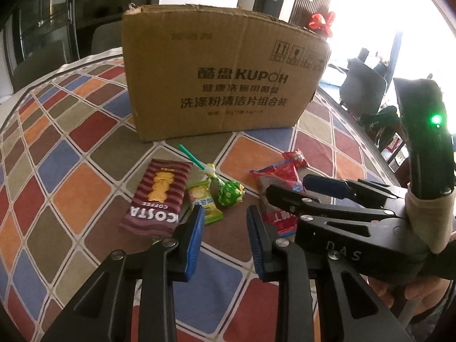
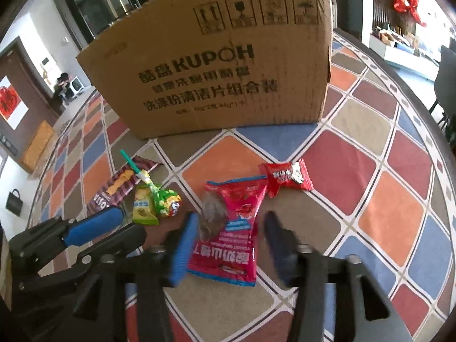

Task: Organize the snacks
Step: 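Grasp the pink milk-snack bag with the right tool while the left grasps the green lollipop, then lift and carry the pink bag and green lollipop over the box with both tools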

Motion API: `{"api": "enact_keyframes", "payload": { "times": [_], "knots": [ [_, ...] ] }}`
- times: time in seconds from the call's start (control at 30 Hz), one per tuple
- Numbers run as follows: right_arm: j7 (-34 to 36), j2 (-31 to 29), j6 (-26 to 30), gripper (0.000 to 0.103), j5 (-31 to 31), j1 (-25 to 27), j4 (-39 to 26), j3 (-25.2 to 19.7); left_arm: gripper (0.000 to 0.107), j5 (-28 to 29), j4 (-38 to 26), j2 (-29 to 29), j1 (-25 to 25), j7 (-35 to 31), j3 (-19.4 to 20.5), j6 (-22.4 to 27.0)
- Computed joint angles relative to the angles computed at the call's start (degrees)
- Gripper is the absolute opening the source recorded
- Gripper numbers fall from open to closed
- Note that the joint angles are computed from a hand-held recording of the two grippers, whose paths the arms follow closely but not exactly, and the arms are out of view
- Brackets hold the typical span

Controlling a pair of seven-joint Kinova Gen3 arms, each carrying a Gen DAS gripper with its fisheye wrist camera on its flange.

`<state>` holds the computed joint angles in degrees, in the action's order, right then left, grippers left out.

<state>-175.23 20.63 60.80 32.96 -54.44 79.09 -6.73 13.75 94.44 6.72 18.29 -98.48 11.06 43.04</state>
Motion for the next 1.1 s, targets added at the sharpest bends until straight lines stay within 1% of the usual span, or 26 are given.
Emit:
{"api": "enact_keyframes", "payload": {
  "times": [0.1, 0.2, 0.27, 0.33, 0.4, 0.43, 0.47, 0.53, 0.63, 0.77, 0.93, 1.1],
  "knots": [
    [2.49, 1.2, 1.85, 0.055, 0.67, -0.41, -2.06, -0.15, 0.03, -0.79, 0.58, -0.83, -0.12, -0.04, -0.3, -0.57],
    [5.26, 3.55, 4.13, 0.055, -0.55, -0.49, -5.47, 0.14, 0.03, -0.66, 0.55, -0.68, -0.45, -0.15, -0.45, -0.38],
    [6.76, 4.85, 6.03, 0.055, -1.47, -0.42, -7.22, 0.3, 0.03, -0.26, 0.52, -0.35, -0.69, -0.37, -0.46, -0.23],
    [7.91, 5.99, 8.24, 0.055, -0.93, -1.67, -8.78, 1.42, 0.03, 0.76, 0.4, 0.04, -1.04, -0.96, -0.38, 0.02],
    [8.36, 6.71, 9.41, 0.048, -0.74, -2.35, -9.78, 2.02, 0.03, 1.12, 0.31, 0.29, -1.02, -1.13, -0.26, -0.06],
    [8.2, 6.86, 9.57, 0.047, -0.58, -2.66, -9.98, 2.28, 0.03, 1.0, 0.3, 0.3, -0.91, -1.04, -0.23, -0.11],
    [7.73, 6.54, 9.15, 0.042, -0.62, -2.73, -9.43, 2.46, 0.03, 0.95, 0.15, 0.42, -0.79, -1.1, -0.14, -0.14],
    [6.49, 5.29, 7.61, 0.042, -0.94, -2.49, -7.76, 2.45, 0.03, 0.96, -0.24, 0.78, -0.52, -1.36, 0.1, -0.22],
    [2.43, 2.31, 4.68, 0.041, -0.33, -2.41, -3.58, 2.38, 0.03, 0.8, -1.05, 1.66, 0.01, -1.3, 0.38, -0.16],
    [-1.48, -0.76, 3.61, 0.041, 1.09, -1.92, 0.19, 1.19, 0.03, -0.38, -2.28, 3.12, 1.08, -0.23, 0.55, -0.3],
    [-4.33, -2.04, 2.68, 0.042, 2.26, -0.72, 2.17, -0.13, 0.03, -3.82, -4.16, 5.24, 3.05, 3.28, 0.2, -0.13],
    [-5.09, -1.85, 1.82, 0.042, 2.58, 0.11, 2.4, -0.77, 0.03, -6.1, -5.63, 7.28, 4.27, 5.33, 0.09, 0.3]
  ]
}}
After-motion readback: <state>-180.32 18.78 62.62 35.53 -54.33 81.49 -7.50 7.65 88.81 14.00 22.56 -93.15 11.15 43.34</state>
